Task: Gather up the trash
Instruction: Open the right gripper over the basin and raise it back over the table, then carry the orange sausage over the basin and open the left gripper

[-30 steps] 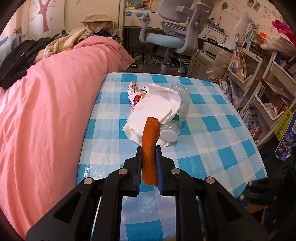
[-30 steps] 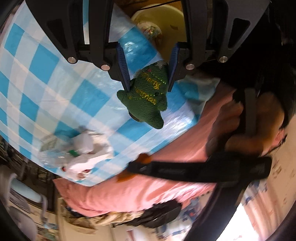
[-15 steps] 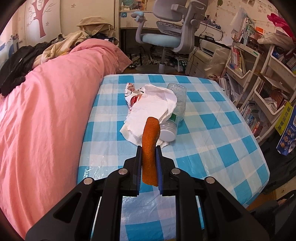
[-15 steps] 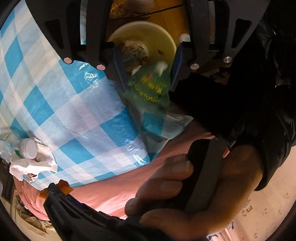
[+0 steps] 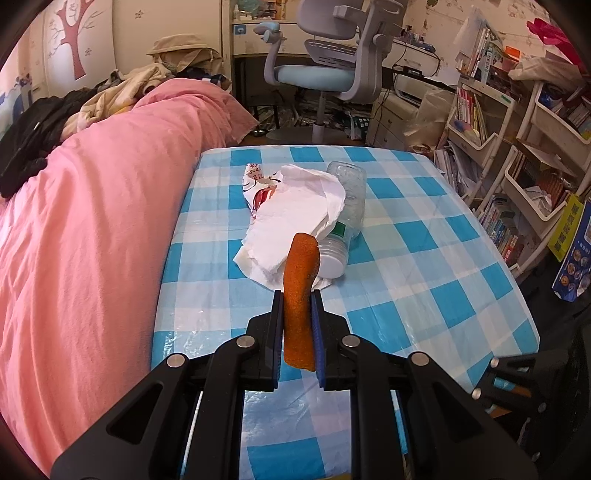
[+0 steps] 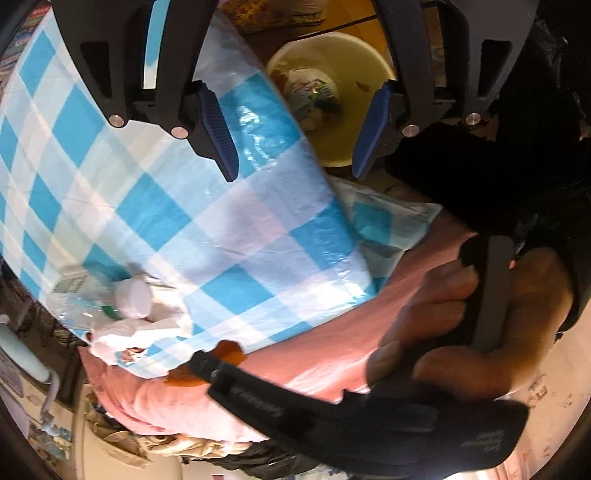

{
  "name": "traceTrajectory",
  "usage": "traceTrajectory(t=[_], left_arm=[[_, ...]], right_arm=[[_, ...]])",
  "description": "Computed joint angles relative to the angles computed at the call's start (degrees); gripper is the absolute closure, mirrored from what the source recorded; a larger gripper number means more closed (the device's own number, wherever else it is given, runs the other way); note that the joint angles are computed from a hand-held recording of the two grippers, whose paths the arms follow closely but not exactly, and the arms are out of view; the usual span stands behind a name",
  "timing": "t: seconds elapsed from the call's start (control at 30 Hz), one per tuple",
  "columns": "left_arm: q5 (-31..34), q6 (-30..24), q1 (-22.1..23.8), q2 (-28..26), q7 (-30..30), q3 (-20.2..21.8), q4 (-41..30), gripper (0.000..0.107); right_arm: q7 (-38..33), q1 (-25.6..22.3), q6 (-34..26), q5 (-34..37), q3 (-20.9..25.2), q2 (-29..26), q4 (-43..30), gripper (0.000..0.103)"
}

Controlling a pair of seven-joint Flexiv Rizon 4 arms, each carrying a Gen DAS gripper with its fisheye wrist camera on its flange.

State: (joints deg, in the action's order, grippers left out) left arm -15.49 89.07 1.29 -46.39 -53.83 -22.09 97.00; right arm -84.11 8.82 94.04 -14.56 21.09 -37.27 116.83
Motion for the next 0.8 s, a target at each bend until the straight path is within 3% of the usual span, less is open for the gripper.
traceTrajectory(t=[0.53,0.8], left_arm=[[0.6,-0.6,-1.1,0.0,0.8,0.8,0.0,0.093],[0.7,0.1,0.4,0.5,1.8,-1.2,1.5,0.093]], right_arm=[[6.6,10.2,3.7,1.1,-13.5,2.3,2.1,0.034],[10.7,13.5,3.1,1.9,-18.3,2.0,1.5,0.034]])
